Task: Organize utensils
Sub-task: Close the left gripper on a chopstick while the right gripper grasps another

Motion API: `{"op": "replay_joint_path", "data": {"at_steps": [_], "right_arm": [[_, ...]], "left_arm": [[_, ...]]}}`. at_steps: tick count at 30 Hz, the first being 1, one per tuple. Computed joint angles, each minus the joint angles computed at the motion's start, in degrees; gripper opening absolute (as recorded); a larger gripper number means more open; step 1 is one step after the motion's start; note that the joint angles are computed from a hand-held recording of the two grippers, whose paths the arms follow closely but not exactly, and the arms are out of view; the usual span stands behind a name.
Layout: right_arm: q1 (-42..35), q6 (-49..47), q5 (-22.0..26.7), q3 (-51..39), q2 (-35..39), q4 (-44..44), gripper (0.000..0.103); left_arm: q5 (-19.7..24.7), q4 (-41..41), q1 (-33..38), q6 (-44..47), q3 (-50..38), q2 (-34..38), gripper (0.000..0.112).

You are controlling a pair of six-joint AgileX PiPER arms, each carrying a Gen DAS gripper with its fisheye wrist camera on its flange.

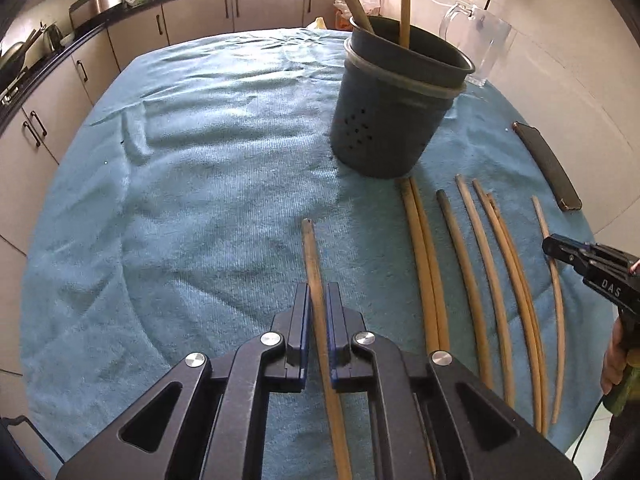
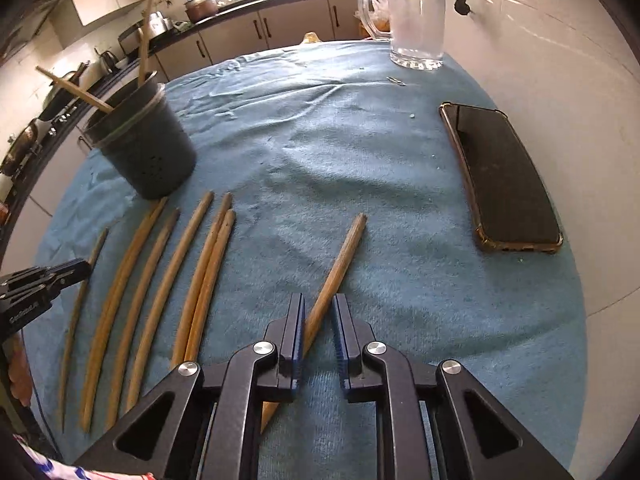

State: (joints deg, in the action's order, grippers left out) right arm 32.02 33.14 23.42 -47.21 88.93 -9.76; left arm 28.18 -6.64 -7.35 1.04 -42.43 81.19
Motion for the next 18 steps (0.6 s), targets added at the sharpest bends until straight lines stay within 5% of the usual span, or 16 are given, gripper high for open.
{"op": "replay_joint_path", "data": {"at_steps": [12, 18], "right_arm": [[2.38, 6.29, 11.40, -14.74, 10.36, -9.56, 0.014], [3.62, 12.03, 10.47, -15.14, 11.35, -14.49, 0.014]], "left_arm": [[1.77, 2.02, -1.06, -1.94, -6.09, 5.54, 0.008], [-1.33, 3.31, -1.85, -3.51, -6.85, 7.21, 0.011]]}}
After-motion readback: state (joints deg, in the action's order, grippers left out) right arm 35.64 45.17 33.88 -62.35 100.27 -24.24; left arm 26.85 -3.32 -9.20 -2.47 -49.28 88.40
